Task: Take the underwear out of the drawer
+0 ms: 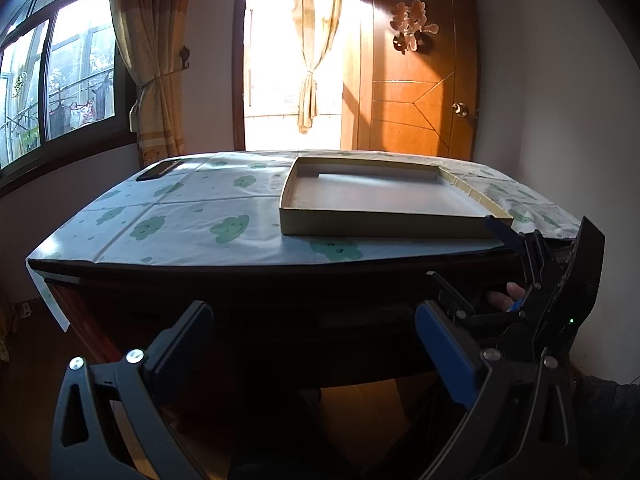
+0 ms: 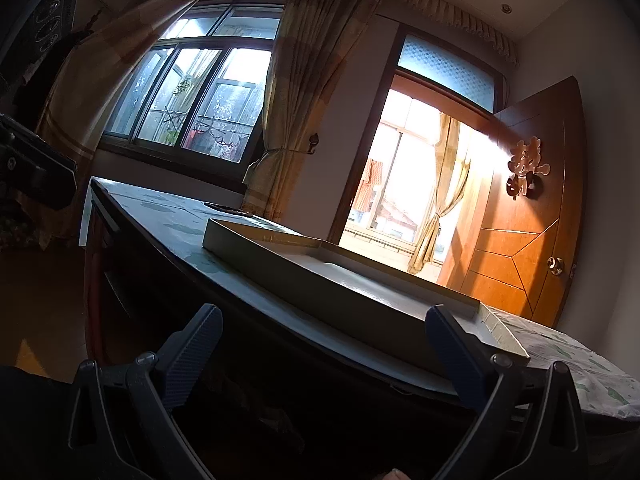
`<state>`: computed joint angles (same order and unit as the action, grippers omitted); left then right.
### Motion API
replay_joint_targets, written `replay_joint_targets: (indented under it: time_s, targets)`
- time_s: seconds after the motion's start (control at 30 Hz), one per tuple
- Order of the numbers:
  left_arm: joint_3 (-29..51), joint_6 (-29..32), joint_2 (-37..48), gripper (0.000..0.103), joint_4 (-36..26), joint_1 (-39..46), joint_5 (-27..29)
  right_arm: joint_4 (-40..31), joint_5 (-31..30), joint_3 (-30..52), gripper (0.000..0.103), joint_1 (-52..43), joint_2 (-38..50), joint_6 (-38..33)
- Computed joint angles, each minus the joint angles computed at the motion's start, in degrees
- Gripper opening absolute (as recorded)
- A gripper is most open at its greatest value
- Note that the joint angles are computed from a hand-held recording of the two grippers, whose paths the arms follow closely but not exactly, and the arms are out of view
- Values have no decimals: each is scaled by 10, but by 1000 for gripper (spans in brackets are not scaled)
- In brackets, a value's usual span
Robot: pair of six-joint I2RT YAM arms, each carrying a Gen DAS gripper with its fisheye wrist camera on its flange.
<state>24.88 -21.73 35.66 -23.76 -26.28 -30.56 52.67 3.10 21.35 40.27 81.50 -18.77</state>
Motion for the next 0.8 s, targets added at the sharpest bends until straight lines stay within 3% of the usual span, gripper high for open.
replay_joint_targets:
  time_s: [0.33, 0.6, 0.8]
  targets:
    - [-7, -4, 6, 103, 8, -2, 3, 3, -7, 15, 102, -12, 37, -4]
    - [-1, 28, 54, 103, 72, 4, -18, -42, 2, 33, 102, -20, 36, 1]
    - [-5, 37, 88, 103, 104, 34, 6, -53, 18, 30, 102, -16, 30, 0]
